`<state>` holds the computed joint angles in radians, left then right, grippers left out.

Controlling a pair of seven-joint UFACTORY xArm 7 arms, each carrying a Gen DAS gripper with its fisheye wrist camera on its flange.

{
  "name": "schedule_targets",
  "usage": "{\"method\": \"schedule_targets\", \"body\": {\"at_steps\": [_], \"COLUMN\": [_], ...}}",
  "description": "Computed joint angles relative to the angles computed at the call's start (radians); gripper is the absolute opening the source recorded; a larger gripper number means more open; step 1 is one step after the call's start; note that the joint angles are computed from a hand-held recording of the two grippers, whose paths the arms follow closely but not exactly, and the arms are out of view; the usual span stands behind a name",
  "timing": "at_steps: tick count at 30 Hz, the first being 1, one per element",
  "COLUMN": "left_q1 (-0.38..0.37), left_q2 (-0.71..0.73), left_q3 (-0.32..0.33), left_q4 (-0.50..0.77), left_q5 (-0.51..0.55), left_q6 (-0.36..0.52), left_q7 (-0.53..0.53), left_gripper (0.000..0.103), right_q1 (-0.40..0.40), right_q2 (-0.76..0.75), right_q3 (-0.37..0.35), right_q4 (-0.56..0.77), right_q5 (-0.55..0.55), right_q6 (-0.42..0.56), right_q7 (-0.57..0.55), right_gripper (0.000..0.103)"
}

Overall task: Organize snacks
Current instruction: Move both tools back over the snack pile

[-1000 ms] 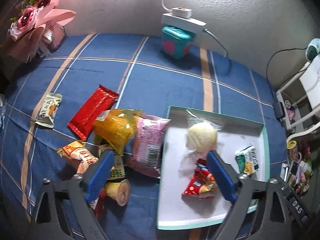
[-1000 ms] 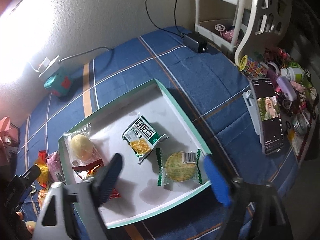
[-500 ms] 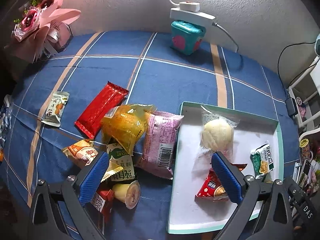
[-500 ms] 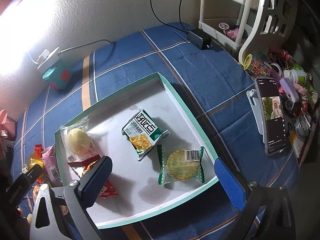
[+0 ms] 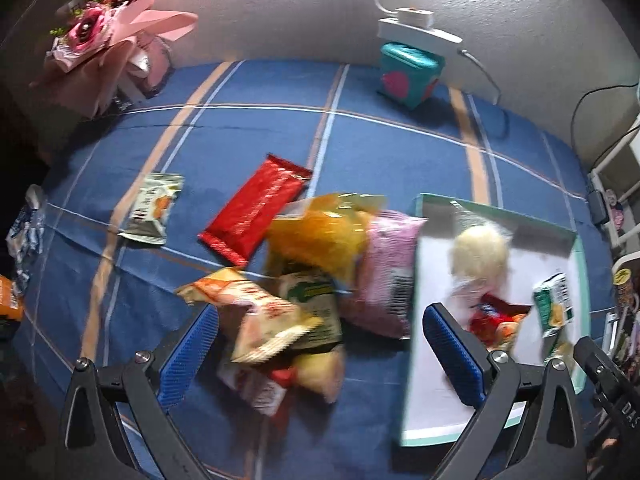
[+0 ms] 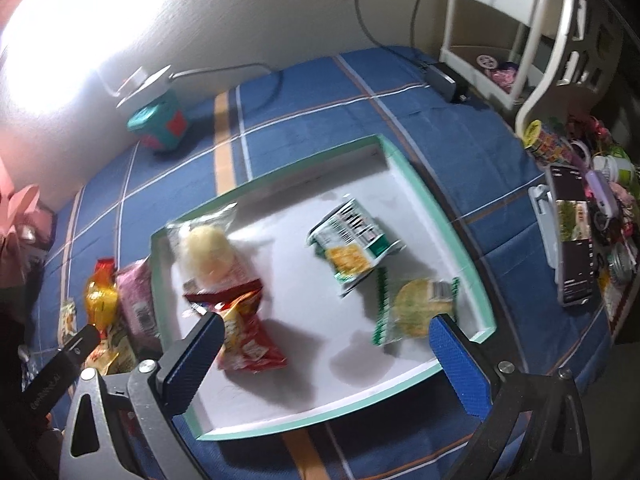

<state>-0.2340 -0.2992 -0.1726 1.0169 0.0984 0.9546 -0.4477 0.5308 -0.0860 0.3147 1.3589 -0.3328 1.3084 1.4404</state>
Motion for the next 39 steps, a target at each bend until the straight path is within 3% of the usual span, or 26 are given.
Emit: {"method": "schedule_targets", "body": {"at_steps": [8,16,24,39], "left_q1": [0.052,0.132,0.212,0.177], "left_q2": [-0.06,-0.141,-0.158,-0.043], "left_q3": [0.015,0.073,0.11,0.099], "left_q4": [-0.038,-0.093,-0.111,-0.109], "left_q5": [0.095,0.075,0.048,-0.023], "left_q6": [0.015,0.01,0.022,0.066], "left_q7": [0.022,0.056,0.044,0.096], "left_gripper": [0.102,0.102,0.102,0.102], "right_q1": [0.059,0.158,0.255,0.321], "right_q2": [0.112,0.259,0.42,0.587], "right_q3": [0.007,-0.024,-0.083,-0.147], "right_q4": [0.109,0.275,0.456,0.62], "right_q5": [-0.021,-0.056,-0.032,0.061], "right_q6": [-0.024,-0.063,-0.041,0.03], "right_q7": [-0.019,-0.041,-0.099,-0.192], "right_gripper": [0.103,0.103,0.103,0.103]}}
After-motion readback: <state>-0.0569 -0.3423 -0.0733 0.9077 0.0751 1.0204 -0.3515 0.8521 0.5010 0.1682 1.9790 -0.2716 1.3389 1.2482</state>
